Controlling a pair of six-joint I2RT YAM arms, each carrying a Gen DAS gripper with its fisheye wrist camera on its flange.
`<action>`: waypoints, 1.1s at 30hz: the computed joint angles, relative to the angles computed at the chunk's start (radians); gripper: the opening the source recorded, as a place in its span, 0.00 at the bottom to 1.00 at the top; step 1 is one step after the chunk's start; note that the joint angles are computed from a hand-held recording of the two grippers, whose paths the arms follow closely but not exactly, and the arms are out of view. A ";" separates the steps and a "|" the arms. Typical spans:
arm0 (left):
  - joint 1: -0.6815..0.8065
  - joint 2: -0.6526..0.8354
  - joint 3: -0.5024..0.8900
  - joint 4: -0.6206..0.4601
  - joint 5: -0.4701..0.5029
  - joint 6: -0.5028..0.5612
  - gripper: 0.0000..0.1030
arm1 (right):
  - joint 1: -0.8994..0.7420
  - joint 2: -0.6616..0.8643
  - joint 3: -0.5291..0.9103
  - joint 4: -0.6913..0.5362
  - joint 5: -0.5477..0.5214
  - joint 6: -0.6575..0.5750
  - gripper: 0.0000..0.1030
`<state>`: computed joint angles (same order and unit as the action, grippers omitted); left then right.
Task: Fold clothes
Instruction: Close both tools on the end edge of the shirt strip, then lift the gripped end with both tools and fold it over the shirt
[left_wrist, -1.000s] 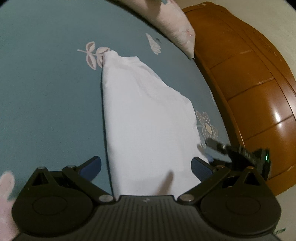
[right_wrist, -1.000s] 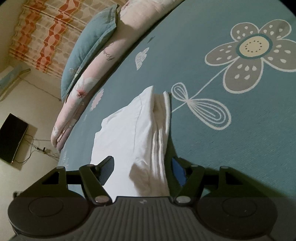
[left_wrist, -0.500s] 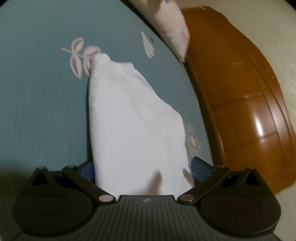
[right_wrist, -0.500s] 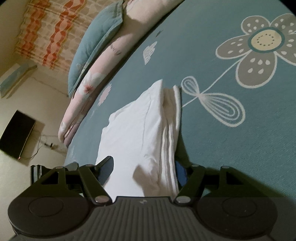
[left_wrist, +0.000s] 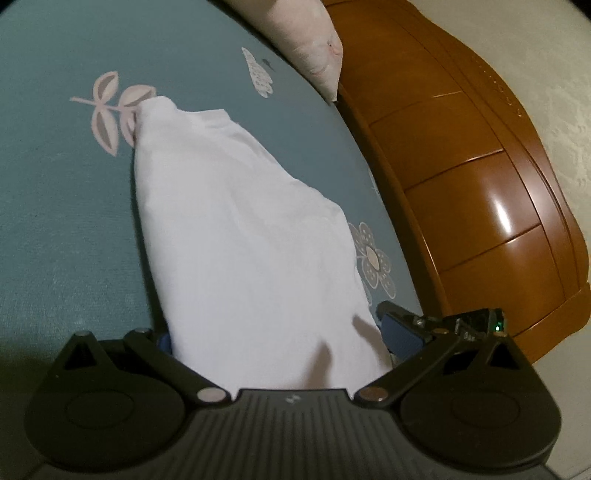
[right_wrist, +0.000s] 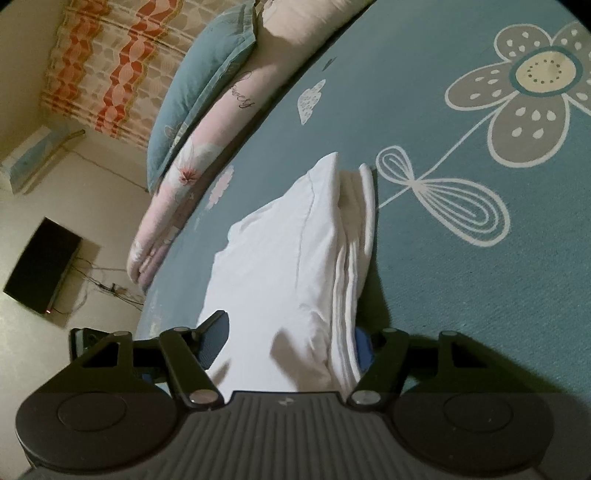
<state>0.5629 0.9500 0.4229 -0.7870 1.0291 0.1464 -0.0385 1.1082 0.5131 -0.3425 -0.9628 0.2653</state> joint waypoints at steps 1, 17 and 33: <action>-0.002 0.028 0.011 0.000 0.001 0.006 0.99 | 0.006 -0.006 -0.002 0.004 0.015 0.007 0.63; -0.056 -0.132 0.070 -0.114 -0.256 -0.095 0.40 | 0.082 -0.104 -0.009 -0.042 0.201 -0.049 0.29; -0.169 -0.321 0.115 -0.149 -0.304 -0.231 0.38 | 0.041 -0.226 0.008 -0.130 0.146 -0.111 0.20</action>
<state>0.3943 0.6291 0.5377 -0.9358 0.7250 -0.0841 0.0028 0.8821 0.5206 -0.4724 -0.8167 0.1540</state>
